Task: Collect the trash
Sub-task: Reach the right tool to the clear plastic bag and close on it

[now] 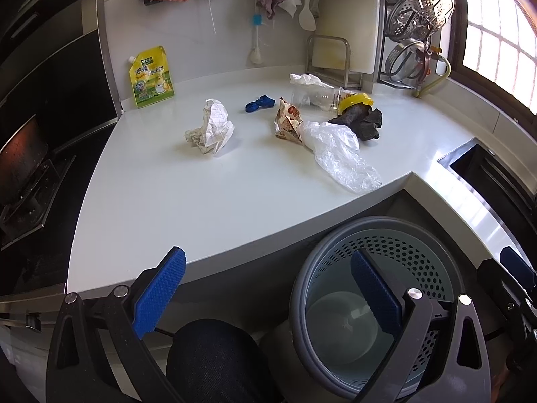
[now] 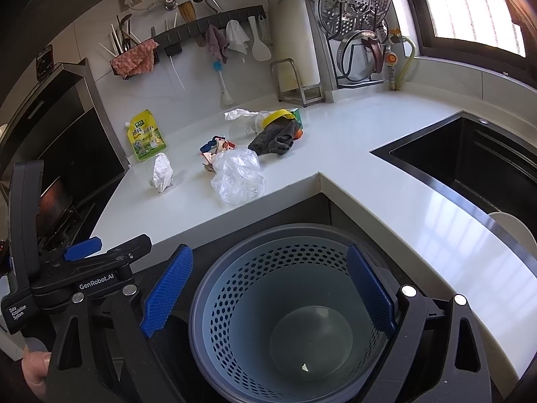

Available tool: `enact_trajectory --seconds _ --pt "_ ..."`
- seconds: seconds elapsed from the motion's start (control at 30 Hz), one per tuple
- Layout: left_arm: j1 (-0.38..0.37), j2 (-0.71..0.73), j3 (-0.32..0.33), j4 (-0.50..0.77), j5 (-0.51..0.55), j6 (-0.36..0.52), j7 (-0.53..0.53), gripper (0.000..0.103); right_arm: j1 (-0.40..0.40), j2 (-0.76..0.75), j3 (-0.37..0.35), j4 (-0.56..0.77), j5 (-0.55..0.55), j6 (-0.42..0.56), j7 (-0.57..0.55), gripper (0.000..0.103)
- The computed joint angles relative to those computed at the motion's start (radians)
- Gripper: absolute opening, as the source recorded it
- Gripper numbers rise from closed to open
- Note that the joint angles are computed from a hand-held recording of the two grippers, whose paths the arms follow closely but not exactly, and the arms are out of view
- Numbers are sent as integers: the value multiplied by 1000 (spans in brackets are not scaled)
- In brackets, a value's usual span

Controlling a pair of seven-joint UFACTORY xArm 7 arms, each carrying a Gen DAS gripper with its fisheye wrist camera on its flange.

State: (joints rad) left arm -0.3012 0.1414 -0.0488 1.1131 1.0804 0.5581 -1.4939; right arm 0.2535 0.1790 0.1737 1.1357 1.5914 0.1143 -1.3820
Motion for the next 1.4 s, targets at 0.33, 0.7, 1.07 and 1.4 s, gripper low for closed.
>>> enact_trajectory --seconds 0.33,0.7,1.07,1.4 --pt "43 20 40 2 30 -12 -19 97 -8 111 44 107 -167 -35 128 89" --pt "136 116 117 136 39 -111 23 97 96 354 -30 414 -671 10 547 89" --pt "137 236 192 267 -65 -180 147 97 215 713 -240 951 -1073 269 1018 89" --pt "107 298 237 306 -224 -231 275 97 193 1000 -258 1432 -1298 508 1249 87"
